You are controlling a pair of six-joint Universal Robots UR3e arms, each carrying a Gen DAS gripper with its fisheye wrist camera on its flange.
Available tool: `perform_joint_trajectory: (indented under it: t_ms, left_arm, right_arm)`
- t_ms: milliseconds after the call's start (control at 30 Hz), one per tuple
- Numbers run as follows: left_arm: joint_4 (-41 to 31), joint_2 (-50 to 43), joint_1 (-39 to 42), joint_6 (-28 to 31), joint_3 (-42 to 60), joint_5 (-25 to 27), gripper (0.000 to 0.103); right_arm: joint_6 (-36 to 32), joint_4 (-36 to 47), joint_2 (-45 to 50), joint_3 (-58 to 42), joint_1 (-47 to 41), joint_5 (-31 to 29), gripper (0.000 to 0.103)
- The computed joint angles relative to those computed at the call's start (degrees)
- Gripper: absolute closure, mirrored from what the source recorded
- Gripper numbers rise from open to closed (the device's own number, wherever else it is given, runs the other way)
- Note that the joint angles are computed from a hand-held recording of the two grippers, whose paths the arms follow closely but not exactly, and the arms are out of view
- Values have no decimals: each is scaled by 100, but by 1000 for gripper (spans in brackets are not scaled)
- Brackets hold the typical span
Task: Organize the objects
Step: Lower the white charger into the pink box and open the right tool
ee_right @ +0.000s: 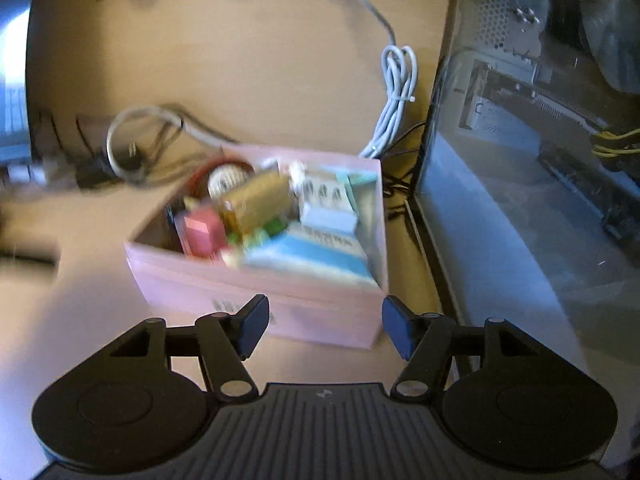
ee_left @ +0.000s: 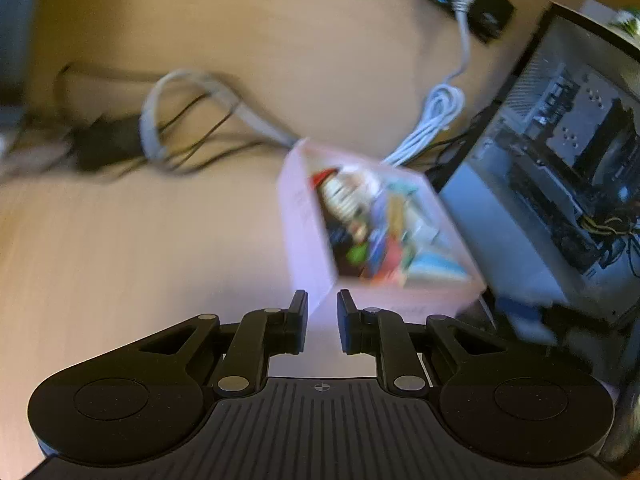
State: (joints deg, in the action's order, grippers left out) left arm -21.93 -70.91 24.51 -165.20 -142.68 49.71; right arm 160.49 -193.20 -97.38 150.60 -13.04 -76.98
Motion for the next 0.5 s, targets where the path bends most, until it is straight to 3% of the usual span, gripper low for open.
perform_joint_trajectory:
  t_ms: [100, 200, 267, 333, 500]
  left_arm:
    - [1016, -1499, -942, -695, 946, 693, 86]
    - [942, -2415, -1589, -1056, 1828, 1530, 85]
    - [668, -2709, -1847, -1226, 2193, 2056, 63]
    - [541, -2661, -1885, -1417, 2206, 2303, 47]
    - [525, -2096, -1489, -1422, 1633, 2527, 22]
  right_arm:
    - [-52, -211, 318, -51, 131, -268, 40]
    - [27, -497, 734, -213, 303, -627, 40]
    - [59, -812, 1138, -363, 450, -907, 40]
    - [26, -1083, 1470, -479, 492, -997, 40]
    - [-171, -972, 1635, -610, 301, -263, 39]
